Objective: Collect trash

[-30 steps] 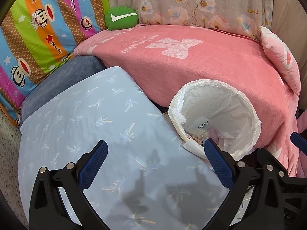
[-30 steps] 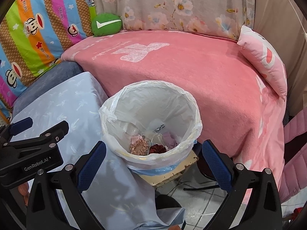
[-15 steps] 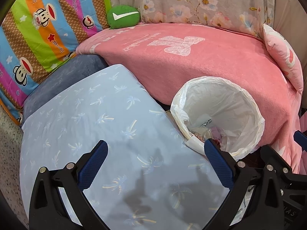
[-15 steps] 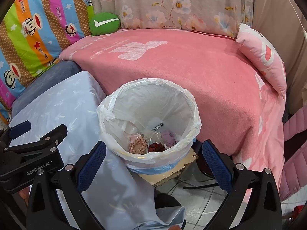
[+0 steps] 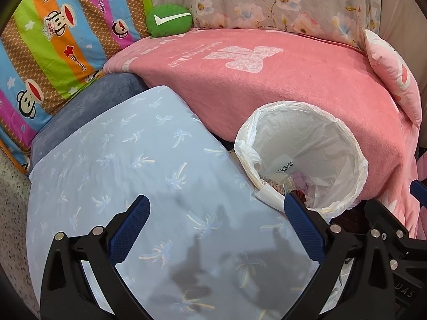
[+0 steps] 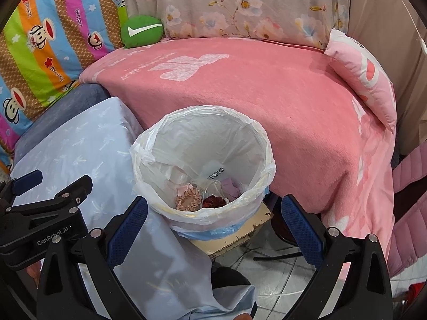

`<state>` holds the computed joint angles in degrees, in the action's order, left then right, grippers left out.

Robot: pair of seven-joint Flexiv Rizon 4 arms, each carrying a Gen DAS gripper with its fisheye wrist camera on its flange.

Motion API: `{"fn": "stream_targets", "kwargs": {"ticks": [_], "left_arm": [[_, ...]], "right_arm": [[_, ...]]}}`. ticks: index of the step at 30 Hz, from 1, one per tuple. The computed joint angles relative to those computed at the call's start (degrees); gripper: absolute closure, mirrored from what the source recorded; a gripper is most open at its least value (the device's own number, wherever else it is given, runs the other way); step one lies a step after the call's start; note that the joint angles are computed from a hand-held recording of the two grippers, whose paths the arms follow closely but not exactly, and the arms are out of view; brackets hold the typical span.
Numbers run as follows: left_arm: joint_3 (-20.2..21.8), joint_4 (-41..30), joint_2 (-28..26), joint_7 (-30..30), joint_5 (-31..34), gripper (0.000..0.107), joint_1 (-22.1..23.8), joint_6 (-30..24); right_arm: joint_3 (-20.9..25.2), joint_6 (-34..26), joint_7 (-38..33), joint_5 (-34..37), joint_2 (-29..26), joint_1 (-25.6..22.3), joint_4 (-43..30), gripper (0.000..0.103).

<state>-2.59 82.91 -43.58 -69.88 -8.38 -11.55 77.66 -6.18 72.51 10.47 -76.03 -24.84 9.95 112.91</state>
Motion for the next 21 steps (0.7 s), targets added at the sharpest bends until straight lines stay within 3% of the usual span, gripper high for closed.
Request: {"fn": "stream_targets", "kwargs": {"ticks": [21], "left_arm": [[0.0,0.8,0.3,0.0,0.4,0.01,-0.2,0.2]], "right_arm": [[0.5,-0.7,0.7,-0.5,0.8,-0.4,1.1,0.005]]}}
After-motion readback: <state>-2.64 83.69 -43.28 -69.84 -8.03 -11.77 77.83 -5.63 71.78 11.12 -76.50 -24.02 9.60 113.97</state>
